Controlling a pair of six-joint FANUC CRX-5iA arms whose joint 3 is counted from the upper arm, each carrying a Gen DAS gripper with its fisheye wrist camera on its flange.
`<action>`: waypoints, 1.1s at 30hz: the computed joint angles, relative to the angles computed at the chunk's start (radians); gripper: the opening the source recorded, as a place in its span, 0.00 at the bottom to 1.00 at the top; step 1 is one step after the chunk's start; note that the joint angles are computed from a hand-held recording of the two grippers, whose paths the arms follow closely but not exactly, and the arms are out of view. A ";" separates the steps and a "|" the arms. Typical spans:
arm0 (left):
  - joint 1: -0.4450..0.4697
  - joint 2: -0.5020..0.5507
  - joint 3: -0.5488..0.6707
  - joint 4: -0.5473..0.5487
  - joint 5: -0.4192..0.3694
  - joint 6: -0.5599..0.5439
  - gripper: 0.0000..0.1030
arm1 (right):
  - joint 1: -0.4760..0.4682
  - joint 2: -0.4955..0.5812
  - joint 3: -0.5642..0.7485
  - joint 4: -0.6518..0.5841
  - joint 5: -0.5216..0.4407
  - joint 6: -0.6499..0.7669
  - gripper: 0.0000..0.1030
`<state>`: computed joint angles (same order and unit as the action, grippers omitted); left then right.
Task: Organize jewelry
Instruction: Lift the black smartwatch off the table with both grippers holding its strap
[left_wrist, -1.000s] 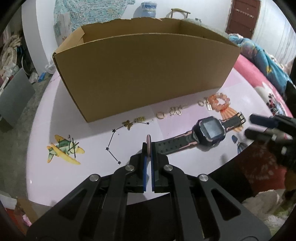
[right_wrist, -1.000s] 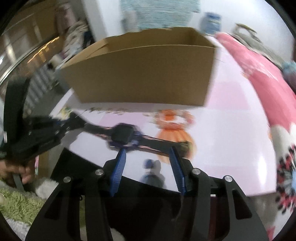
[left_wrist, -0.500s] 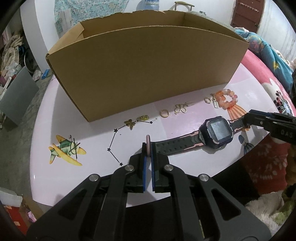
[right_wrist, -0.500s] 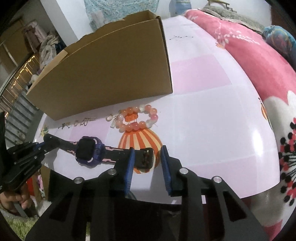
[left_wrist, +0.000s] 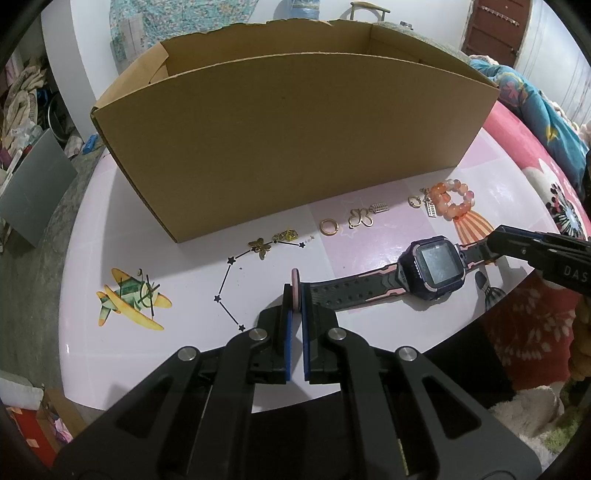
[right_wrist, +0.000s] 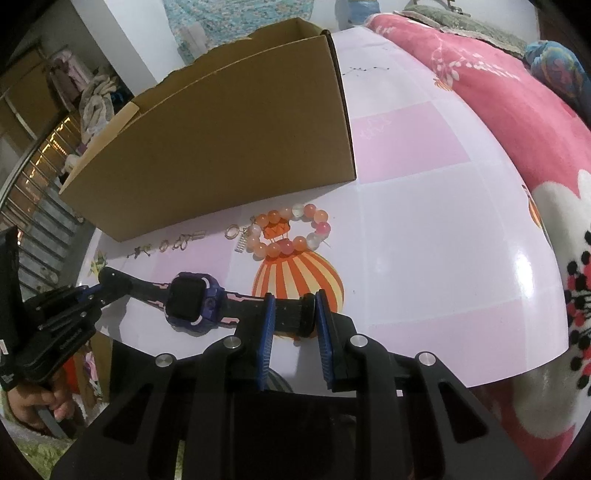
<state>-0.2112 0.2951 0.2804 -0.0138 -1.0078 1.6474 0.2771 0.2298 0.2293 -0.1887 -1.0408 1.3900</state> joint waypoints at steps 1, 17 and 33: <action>0.000 0.001 0.001 0.000 -0.001 0.000 0.04 | 0.000 -0.003 -0.003 0.002 0.003 0.001 0.21; -0.001 -0.001 -0.001 -0.003 0.000 0.000 0.04 | 0.014 0.012 -0.005 0.047 0.020 -0.024 0.13; -0.007 -0.001 -0.001 -0.016 0.000 0.004 0.04 | 0.010 0.021 0.006 0.045 0.009 -0.016 0.12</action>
